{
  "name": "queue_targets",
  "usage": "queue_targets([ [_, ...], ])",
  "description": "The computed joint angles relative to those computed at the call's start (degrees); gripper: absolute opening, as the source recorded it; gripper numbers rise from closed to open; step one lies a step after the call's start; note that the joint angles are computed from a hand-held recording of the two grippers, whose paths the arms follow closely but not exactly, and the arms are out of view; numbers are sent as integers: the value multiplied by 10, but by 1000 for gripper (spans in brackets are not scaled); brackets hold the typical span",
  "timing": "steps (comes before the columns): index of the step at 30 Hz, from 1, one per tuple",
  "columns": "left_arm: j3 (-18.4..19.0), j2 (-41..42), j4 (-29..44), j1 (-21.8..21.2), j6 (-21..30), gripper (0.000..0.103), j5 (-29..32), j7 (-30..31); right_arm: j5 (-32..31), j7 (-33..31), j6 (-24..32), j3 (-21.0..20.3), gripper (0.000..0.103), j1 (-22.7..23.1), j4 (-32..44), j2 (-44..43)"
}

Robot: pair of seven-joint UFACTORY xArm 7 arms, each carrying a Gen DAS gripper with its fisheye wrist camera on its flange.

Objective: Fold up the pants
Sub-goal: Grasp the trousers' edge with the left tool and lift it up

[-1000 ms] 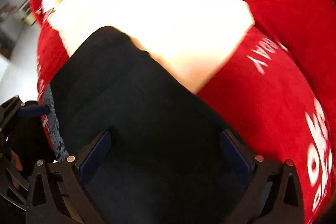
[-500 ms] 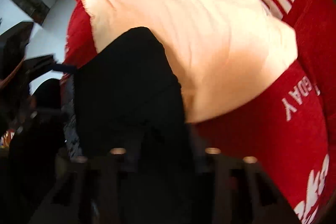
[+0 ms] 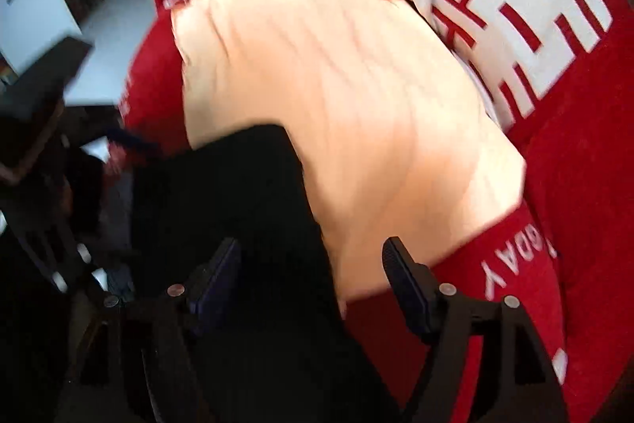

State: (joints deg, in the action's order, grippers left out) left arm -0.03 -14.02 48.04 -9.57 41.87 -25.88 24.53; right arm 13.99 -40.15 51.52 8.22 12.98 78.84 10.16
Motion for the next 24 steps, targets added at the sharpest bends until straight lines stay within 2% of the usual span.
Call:
queue_targets([
  [2, 3, -3, -2, 0, 3, 103, -6, 5, -29, 12, 49, 1, 77, 13, 39, 50],
  [3, 5, -3, -1, 0, 7, 103, -8, 7, -22, 18, 74, 5, 74, 11, 60, 71],
  [4, 4, 1, 2, 0, 7, 103, -10, 8, 9, 19, 108, 9, 61, 0, 87, 90],
  [5, 4, 6, 7, 0, 8, 103, -11, 9, 21, 32, 129, 8, 56, -4, 110, 103],
  [6, 5, 7, 8, 0, 10, 103, -14, 13, 18, 33, 133, 7, 39, -5, 114, 100],
  [7, 8, 6, 8, 1, 14, 103, -20, 19, 23, 19, 128, 9, 28, -9, 104, 85],
  [9, 20, 8, 15, 1, 32, 103, -48, 42, 39, -8, 114, 11, 19, -17, 68, 43],
  [16, 48, 53, 68, 29, 136, 103, -173, 157, 101, -76, 52, 3, 18, -2, -43, -102],
  [18, 46, 78, 97, 37, 192, 103, -212, 190, 120, -98, 53, -7, 18, 1, -64, -131],
  [20, 26, 96, 121, 40, 223, 103, -224, 199, 129, -99, 54, -12, 18, 7, -66, -132],
  [21, 14, 93, 125, 38, 226, 103, -217, 202, 119, -91, 50, -12, 18, 10, -64, -128],
  [23, -10, 69, 112, 27, 195, 103, -194, 219, 88, -59, 19, -9, 17, 14, -81, -129],
  [24, -24, 55, 99, 20, 162, 95, -160, 204, 85, -40, 13, -11, 18, 14, -80, -123],
])
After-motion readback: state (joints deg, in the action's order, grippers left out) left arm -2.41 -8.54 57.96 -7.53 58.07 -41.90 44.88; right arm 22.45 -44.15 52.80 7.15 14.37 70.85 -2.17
